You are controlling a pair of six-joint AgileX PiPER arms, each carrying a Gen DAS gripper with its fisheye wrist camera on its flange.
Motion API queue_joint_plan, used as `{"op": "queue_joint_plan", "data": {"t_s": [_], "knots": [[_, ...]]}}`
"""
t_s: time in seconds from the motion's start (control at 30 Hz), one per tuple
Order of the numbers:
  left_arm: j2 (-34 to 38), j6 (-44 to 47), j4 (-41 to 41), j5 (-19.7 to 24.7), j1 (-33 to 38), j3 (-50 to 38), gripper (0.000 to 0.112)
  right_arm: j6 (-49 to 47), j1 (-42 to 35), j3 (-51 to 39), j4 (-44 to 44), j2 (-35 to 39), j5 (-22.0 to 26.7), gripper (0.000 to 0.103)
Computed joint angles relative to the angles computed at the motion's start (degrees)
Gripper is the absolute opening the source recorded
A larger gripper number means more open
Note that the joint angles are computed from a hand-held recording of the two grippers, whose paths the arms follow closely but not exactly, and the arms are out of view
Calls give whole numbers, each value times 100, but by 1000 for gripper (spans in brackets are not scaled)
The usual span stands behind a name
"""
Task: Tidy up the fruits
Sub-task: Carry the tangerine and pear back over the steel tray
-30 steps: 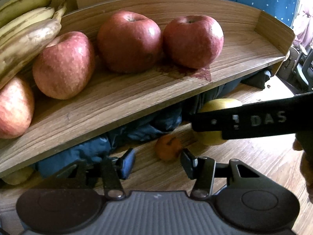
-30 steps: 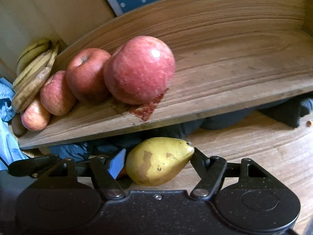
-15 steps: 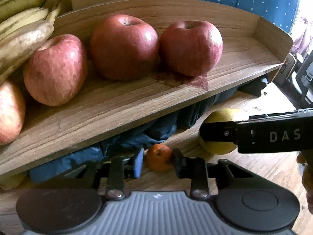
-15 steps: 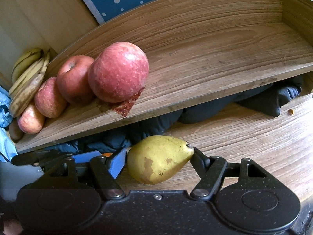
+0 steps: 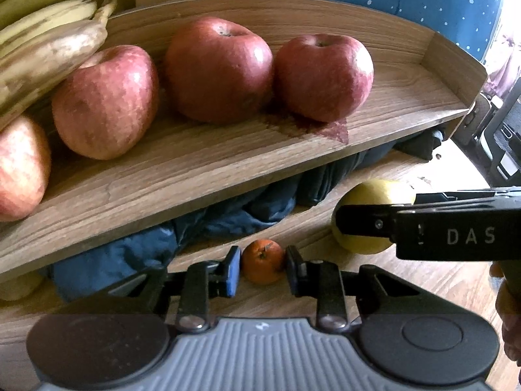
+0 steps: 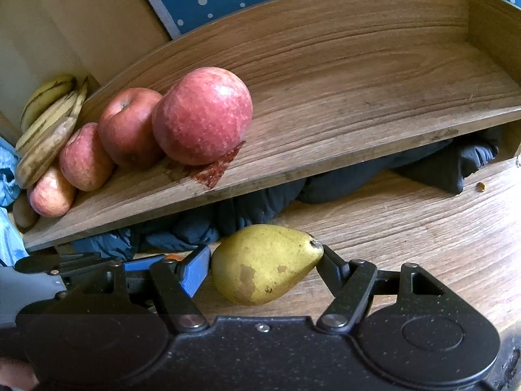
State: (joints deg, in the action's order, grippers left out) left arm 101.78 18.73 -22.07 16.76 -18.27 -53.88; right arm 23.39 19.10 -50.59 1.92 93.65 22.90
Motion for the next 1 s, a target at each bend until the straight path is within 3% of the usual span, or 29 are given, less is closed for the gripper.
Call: {"op": "queue_joint_plan", "data": {"t_s": [0.2,0.57,0.7,0.83,1.0], "knots": [[-208,-110,92,37,28,124,32,476,146,25,-426,-1,-13,71],[-625,-681,463,91,3,336,32,319,276,129,-329,-246,54,70],[-758,-866,591,117,-6,423,32,-85,251,187,103,-404,65,51],[-786,-1251,914,143,-66,462,32,-67,313,163,-1,-409,116,51],[-872,-1477,1116,169,-71,561,32,-665,146,160,602,-401,211,55]]}}
